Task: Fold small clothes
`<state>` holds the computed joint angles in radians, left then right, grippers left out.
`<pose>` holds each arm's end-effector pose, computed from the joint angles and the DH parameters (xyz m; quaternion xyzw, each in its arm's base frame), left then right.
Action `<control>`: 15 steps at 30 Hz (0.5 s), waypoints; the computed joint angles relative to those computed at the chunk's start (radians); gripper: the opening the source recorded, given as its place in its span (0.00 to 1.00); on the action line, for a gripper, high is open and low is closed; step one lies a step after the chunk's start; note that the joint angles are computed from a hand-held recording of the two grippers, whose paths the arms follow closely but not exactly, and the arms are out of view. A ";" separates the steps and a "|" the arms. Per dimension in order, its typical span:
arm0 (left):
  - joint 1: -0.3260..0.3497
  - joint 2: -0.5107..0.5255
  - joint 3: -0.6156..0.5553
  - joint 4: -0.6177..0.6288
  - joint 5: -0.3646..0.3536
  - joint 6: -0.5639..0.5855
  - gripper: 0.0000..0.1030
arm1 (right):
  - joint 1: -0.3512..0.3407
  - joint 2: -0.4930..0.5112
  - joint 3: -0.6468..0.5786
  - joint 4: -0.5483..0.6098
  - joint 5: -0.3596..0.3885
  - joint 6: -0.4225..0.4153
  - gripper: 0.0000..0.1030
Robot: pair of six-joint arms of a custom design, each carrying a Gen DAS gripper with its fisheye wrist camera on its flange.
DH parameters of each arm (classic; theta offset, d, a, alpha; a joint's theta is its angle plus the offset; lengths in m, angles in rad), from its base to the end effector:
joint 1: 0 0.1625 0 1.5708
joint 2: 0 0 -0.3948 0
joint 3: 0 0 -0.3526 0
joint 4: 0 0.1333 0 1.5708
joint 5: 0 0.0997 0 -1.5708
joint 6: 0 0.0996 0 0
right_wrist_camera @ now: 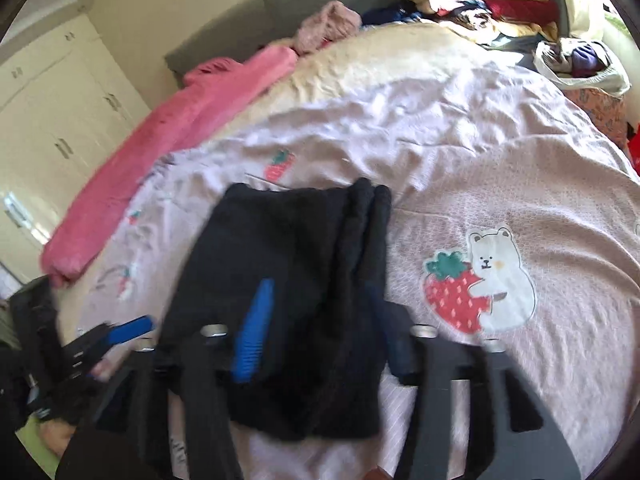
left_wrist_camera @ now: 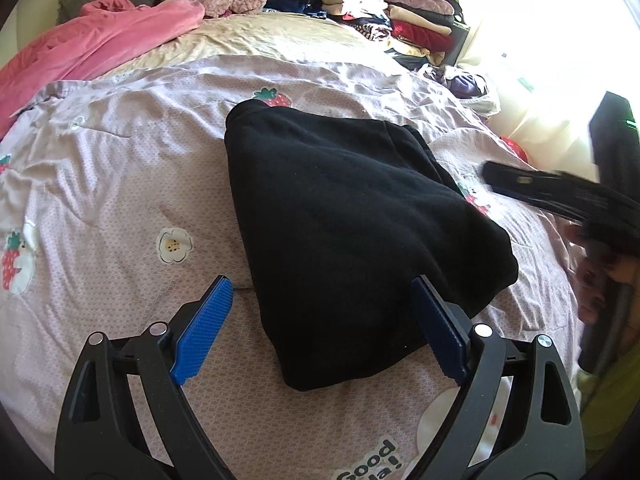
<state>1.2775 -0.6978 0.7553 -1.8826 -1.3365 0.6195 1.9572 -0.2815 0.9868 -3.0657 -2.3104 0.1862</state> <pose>-0.0744 -0.7875 0.3272 0.4209 0.8908 -0.1054 0.1348 0.3515 -0.6885 0.0626 -0.0523 -0.8703 0.4382 0.2188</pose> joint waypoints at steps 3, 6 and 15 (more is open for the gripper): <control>0.004 -0.004 0.000 0.000 -0.007 -0.009 0.80 | 0.015 -0.016 0.037 -0.002 0.028 0.000 0.54; 0.007 -0.013 0.012 -0.003 -0.008 -0.002 0.80 | 0.012 -0.026 0.067 0.023 0.075 0.047 0.61; 0.012 -0.007 0.002 0.036 -0.003 -0.004 0.79 | -0.009 0.024 0.014 0.112 0.092 0.117 0.20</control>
<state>1.2897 -0.7046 0.7569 -1.8469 -1.3397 0.6150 1.9484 -0.2574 1.0010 -2.9533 -2.2186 0.3030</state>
